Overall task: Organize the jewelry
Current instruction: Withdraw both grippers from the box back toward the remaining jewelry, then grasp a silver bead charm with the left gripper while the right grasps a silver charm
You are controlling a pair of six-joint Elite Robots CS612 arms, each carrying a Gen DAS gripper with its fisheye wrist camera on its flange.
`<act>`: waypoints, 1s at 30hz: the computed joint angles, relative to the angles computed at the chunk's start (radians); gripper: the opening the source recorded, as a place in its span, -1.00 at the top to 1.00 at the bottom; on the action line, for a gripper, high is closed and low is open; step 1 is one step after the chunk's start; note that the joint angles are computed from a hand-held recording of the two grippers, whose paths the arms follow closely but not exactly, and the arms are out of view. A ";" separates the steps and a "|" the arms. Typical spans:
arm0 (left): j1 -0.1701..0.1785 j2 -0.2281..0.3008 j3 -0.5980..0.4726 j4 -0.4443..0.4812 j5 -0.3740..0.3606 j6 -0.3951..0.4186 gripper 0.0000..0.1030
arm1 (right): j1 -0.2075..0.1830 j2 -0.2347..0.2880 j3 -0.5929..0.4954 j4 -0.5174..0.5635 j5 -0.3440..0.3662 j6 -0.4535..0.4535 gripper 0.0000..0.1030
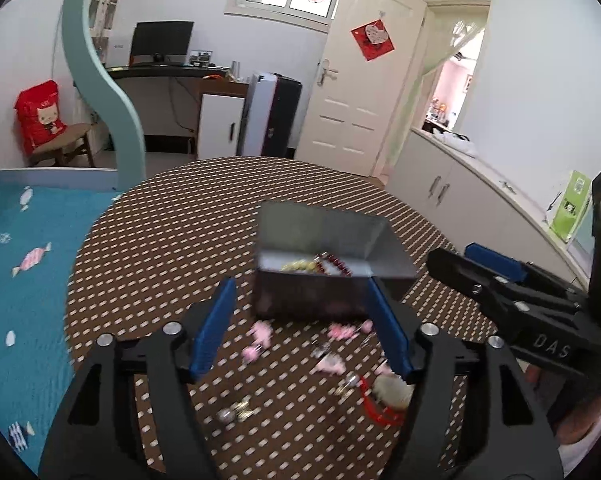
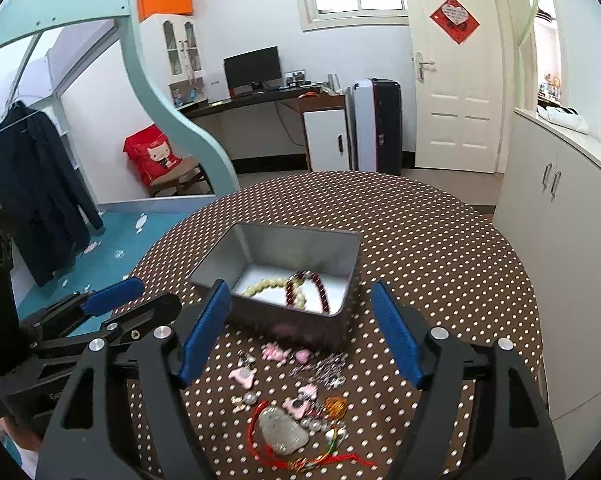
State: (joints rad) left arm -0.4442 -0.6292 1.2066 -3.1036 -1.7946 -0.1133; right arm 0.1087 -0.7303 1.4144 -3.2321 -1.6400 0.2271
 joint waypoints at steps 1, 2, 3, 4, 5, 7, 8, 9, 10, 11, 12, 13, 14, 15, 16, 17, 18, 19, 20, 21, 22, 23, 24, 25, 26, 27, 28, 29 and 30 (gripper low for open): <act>0.001 -0.006 0.010 0.002 0.007 0.003 -0.34 | 0.003 0.000 0.002 0.001 -0.001 -0.006 -0.42; 0.002 -0.015 0.029 0.001 0.021 0.007 -0.37 | 0.006 0.000 0.004 0.004 -0.001 -0.014 -0.42; 0.003 -0.021 0.039 0.000 0.032 0.010 -0.39 | 0.008 -0.001 0.007 0.008 0.000 -0.022 -0.44; 0.004 -0.027 0.053 -0.005 0.042 0.015 -0.44 | 0.011 0.000 0.007 0.015 -0.001 -0.030 -0.47; 0.006 -0.033 0.067 -0.009 0.052 0.021 -0.45 | 0.014 0.000 0.009 0.018 -0.004 -0.034 -0.49; 0.010 -0.042 0.088 -0.012 0.075 0.027 -0.47 | 0.019 0.001 0.011 0.028 -0.005 -0.046 -0.52; 0.011 -0.046 0.098 -0.010 0.090 0.027 -0.48 | 0.021 0.002 0.012 0.032 -0.006 -0.050 -0.53; 0.012 -0.048 0.106 -0.004 0.103 0.026 -0.48 | 0.023 0.002 0.014 0.035 -0.007 -0.051 -0.53; 0.014 -0.050 0.110 0.004 0.108 0.025 -0.48 | 0.024 0.003 0.015 0.041 -0.006 -0.051 -0.53; 0.017 -0.052 0.120 0.007 0.108 0.025 -0.48 | 0.025 0.004 0.015 0.044 -0.006 -0.051 -0.54; 0.020 -0.049 0.110 0.022 0.106 0.027 -0.48 | 0.027 0.004 0.017 0.049 -0.004 -0.051 -0.54; 0.021 -0.050 0.114 0.027 0.105 0.028 -0.48 | 0.027 0.005 0.017 0.054 -0.002 -0.052 -0.54; 0.021 -0.049 0.116 0.032 0.107 0.034 -0.48 | 0.028 0.007 0.019 0.061 -0.001 -0.052 -0.54; 0.021 -0.048 0.117 0.037 0.107 0.042 -0.48 | 0.029 0.007 0.021 0.066 -0.002 -0.050 -0.54; 0.021 -0.046 0.114 0.044 0.099 0.047 -0.47 | 0.030 0.008 0.023 0.074 0.002 -0.048 -0.54; 0.022 -0.043 0.109 0.053 0.088 0.051 -0.43 | 0.029 0.009 0.024 0.080 0.010 -0.049 -0.54; 0.024 -0.039 0.104 0.061 0.066 0.058 -0.36 | 0.028 0.011 0.026 0.090 0.027 -0.051 -0.54; 0.026 -0.036 0.101 0.068 0.047 0.065 -0.25 | 0.029 0.013 0.026 0.099 0.033 -0.053 -0.54; 0.026 -0.034 0.100 0.074 0.033 0.078 -0.17 | 0.031 0.015 0.025 0.104 0.032 -0.057 -0.54; 0.024 -0.031 0.096 0.080 0.039 0.087 -0.11 | 0.032 0.017 0.027 0.107 0.037 -0.071 -0.54; 0.022 -0.029 0.096 0.084 0.051 0.099 0.01 | 0.033 0.019 0.028 0.109 0.046 -0.087 -0.54; 0.019 -0.027 0.095 0.091 0.060 0.111 0.06 | 0.033 0.019 0.030 0.109 0.047 -0.095 -0.54; 0.018 -0.024 0.092 0.095 0.063 0.117 0.09 | 0.033 0.020 0.030 0.112 0.045 -0.099 -0.54; 0.018 -0.021 0.088 0.105 0.061 0.119 0.16 | 0.033 0.021 0.028 0.118 0.045 -0.101 -0.54; 0.019 -0.018 0.083 0.116 0.054 0.118 0.20 | 0.033 0.022 0.027 0.123 0.044 -0.100 -0.54; 0.020 -0.015 0.081 0.122 0.051 0.118 0.23 | 0.032 0.023 0.025 0.125 0.044 -0.099 -0.54; 0.019 -0.013 0.077 0.132 0.055 0.121 0.33 | 0.031 0.023 0.025 0.127 0.043 -0.096 -0.52; 0.018 -0.011 0.075 0.139 0.059 0.125 0.40 | 0.031 0.022 0.025 0.124 0.040 -0.094 -0.49; 0.016 -0.011 0.077 0.133 0.068 0.132 0.41 | 0.030 0.021 0.027 0.120 0.040 -0.093 -0.44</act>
State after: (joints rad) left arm -0.4283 -0.6401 1.2835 -2.9702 -1.7264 0.0186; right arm 0.1392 -0.7088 1.4410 -3.1119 -1.5995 0.1337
